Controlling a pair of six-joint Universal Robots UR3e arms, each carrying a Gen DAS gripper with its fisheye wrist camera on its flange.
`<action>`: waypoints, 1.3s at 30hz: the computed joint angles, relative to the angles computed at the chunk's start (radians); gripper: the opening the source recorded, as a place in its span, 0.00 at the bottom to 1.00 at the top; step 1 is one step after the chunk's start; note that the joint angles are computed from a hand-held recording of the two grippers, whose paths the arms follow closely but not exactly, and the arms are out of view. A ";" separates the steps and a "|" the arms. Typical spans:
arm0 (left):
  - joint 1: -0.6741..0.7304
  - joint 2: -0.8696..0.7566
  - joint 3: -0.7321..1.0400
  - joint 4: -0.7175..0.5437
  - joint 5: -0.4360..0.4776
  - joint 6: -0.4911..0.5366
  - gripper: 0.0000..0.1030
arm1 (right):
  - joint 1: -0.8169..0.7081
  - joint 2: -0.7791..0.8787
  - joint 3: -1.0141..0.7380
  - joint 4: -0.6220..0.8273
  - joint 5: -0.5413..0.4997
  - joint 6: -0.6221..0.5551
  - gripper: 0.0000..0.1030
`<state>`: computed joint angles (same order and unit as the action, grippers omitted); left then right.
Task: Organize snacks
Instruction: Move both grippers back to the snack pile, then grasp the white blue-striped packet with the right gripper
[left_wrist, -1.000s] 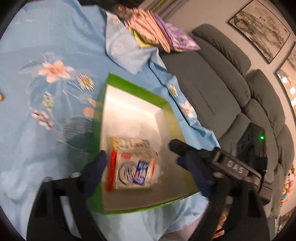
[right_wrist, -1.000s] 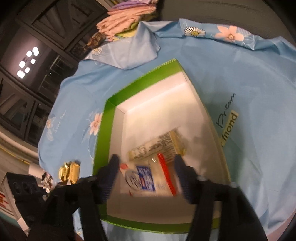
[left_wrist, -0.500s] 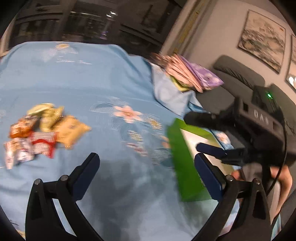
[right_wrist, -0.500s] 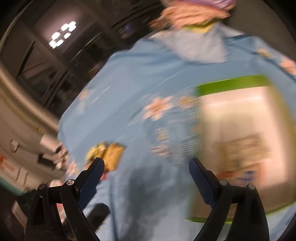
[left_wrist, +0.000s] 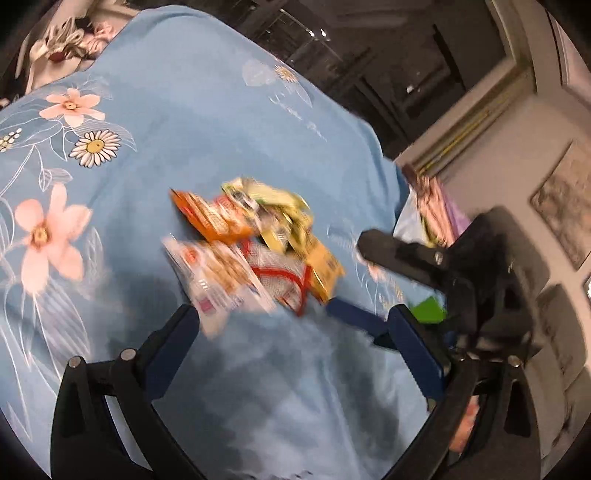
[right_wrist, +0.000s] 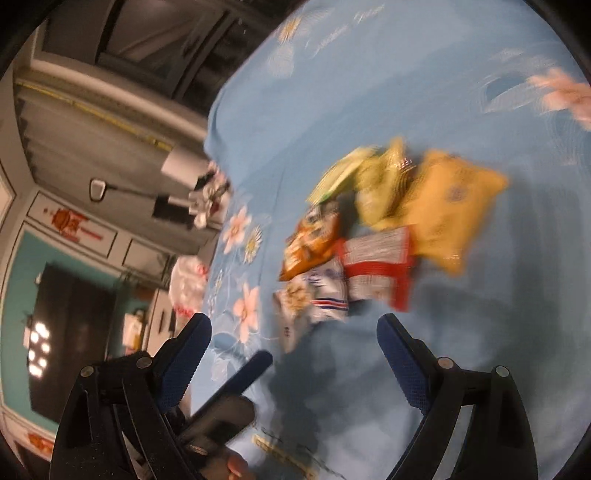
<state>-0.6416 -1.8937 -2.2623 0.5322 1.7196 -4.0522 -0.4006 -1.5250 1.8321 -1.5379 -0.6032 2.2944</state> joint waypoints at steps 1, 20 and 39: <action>0.065 0.002 -0.035 0.043 -0.089 0.010 0.99 | 0.025 0.025 -0.011 -0.001 0.013 0.007 0.90; 0.186 -0.149 -0.072 0.187 -0.189 0.057 0.84 | 0.074 0.252 -0.054 -0.122 0.044 0.040 0.75; 0.199 -0.122 -0.118 0.163 -0.228 0.070 0.50 | 0.148 0.269 -0.014 -0.377 -0.018 0.157 0.51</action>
<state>-0.4424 -2.0152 -2.3805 0.6949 1.4916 -3.9823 -0.2531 -1.2559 1.8184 -1.9149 -0.6212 2.4515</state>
